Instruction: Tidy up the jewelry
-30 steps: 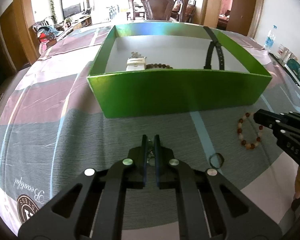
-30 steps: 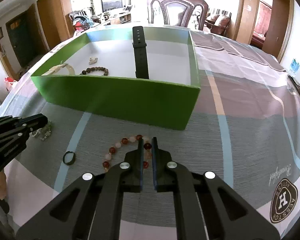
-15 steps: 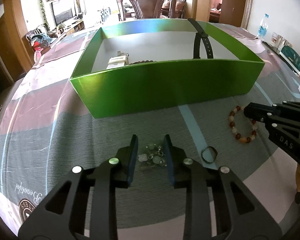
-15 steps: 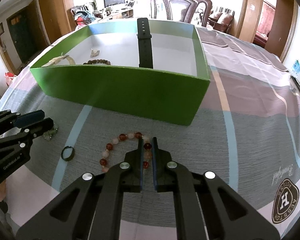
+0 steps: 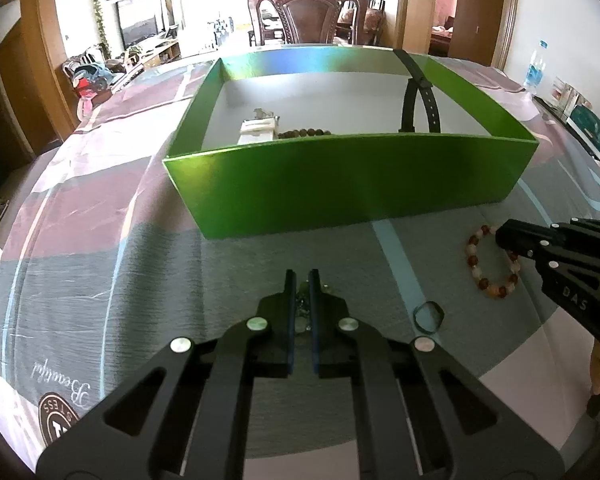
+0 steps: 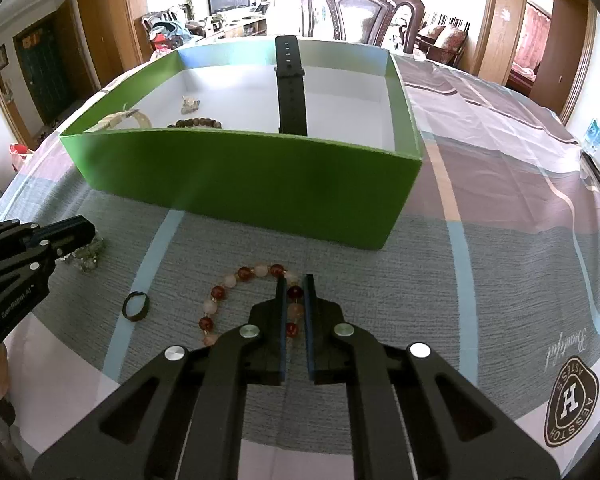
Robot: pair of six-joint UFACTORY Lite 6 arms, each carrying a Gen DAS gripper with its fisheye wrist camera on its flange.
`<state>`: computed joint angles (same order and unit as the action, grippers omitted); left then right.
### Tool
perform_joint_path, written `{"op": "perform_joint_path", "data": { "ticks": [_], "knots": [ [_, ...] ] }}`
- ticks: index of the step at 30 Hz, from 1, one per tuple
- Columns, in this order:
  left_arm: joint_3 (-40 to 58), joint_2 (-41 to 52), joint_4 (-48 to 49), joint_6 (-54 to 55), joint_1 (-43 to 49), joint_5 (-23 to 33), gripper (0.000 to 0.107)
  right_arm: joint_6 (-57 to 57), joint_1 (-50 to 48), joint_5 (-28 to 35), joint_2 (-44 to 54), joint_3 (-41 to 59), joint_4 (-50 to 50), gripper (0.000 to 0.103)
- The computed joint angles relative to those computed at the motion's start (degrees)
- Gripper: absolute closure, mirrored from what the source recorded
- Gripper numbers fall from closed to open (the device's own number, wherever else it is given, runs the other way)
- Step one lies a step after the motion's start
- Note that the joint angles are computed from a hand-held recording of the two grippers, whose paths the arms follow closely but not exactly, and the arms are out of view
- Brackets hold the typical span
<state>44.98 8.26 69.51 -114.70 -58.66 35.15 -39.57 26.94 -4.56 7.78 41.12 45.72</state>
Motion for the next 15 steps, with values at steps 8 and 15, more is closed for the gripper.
{"op": "perform_joint_path", "data": {
  "ticks": [8, 15],
  "knots": [
    [-0.03, -0.32, 0.25, -0.52, -0.24, 0.81, 0.101, 4.15, 0.54, -0.25, -2.03, -0.93, -4.22, 0.095],
    [-0.85, -1.77, 0.6, -0.89, -0.25, 1.0, 0.101, 2.31, 0.61, -0.1, -3.33, -1.21, -2.52, 0.095]
  ]
}}
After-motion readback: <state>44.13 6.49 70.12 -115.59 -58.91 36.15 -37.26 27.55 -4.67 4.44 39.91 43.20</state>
